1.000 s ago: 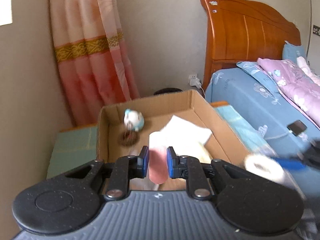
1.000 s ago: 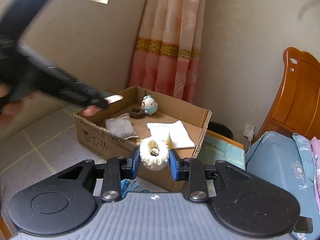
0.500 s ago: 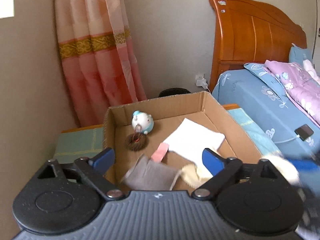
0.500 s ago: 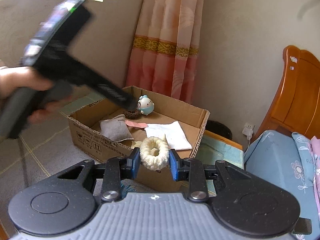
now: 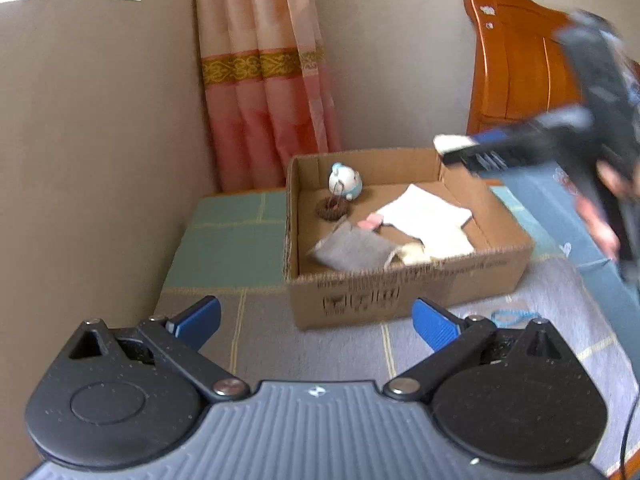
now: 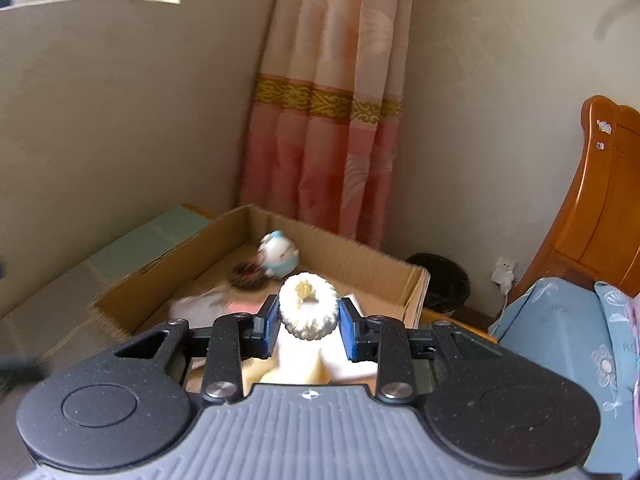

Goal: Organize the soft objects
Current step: 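Carry the white ring and pink bandage into the box and open both tools, then move the right tool to the blue sachet while the left tool moves to the grey pouch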

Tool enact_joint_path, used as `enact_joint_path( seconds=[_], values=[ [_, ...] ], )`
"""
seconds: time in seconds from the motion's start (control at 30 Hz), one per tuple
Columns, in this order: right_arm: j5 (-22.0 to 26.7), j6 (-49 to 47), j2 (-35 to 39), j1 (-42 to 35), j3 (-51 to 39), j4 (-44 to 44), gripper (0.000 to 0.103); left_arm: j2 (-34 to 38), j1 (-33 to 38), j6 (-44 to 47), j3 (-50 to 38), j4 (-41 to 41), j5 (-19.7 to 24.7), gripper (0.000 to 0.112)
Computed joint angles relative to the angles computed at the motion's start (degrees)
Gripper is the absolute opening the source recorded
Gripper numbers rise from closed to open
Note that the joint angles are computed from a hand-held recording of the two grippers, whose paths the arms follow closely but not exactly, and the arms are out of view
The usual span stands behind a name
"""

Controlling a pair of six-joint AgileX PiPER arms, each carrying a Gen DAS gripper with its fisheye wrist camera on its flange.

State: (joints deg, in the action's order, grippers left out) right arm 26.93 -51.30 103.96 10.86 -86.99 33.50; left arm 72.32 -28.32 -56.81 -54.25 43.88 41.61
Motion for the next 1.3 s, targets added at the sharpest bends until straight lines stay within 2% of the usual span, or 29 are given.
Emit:
enact_joint_path(
  seconds=[0.07,0.1,0.17,0.2,0.23,0.27,0.33,0.43,0.8,1.03,1.13,1.3],
  values=[
    [0.53,6.32,4.7,1.42,-6.89,-6.84,0.037,-0.94,-1.15,-1.02,1.01,0.7,1.3,0.102],
    [0.5,10.5,6.91,2.13,-10.11,-11.0,0.04,-1.42,-1.61,-1.46,1.65,0.72,1.43,0.102],
    [4.99,16.9,12.27,2.52,-19.05,-15.06,0.065,-2.68,-2.15,-1.23,2.73,0.11,1.84,0.102],
    [5.95,19.21,14.0,2.59,-21.81,-16.3,0.073,-3.39,-2.57,-1.82,3.35,0.31,2.26,0.102],
    [6.92,21.84,15.51,2.78,-24.36,-18.43,0.087,-3.86,-2.69,-1.79,3.56,0.06,2.53,0.102],
    [8.23,23.2,16.41,2.78,-26.13,-19.48,0.091,-4.41,-2.67,-1.4,3.78,-0.34,2.66,0.102],
    [7.84,24.18,15.45,2.67,-24.93,-20.02,0.092,-4.78,-2.85,-1.78,3.9,-0.02,3.3,0.102],
    [4.99,23.44,11.11,2.82,-18.47,-20.66,0.102,-5.9,-3.76,-2.63,3.98,0.55,4.59,0.102],
    [-1.74,17.05,-5.76,2.03,6.62,-17.96,0.103,-8.69,-10.2,-8.34,5.8,4.07,9.51,0.102],
    [-5.89,28.52,-11.75,1.84,20.63,-26.6,0.103,-9.17,-13.1,-10.63,7.1,5.62,10.58,0.102],
    [-6.62,36.54,-13.09,2.44,25.09,-33.14,0.103,-9.25,-13.78,-11.7,7.66,6.32,10.35,0.102],
    [-7.37,37.88,-14.45,2.25,30.89,-32.56,0.103,-9.01,-13.83,-12.06,8.23,5.69,9.16,0.102]
  ],
)
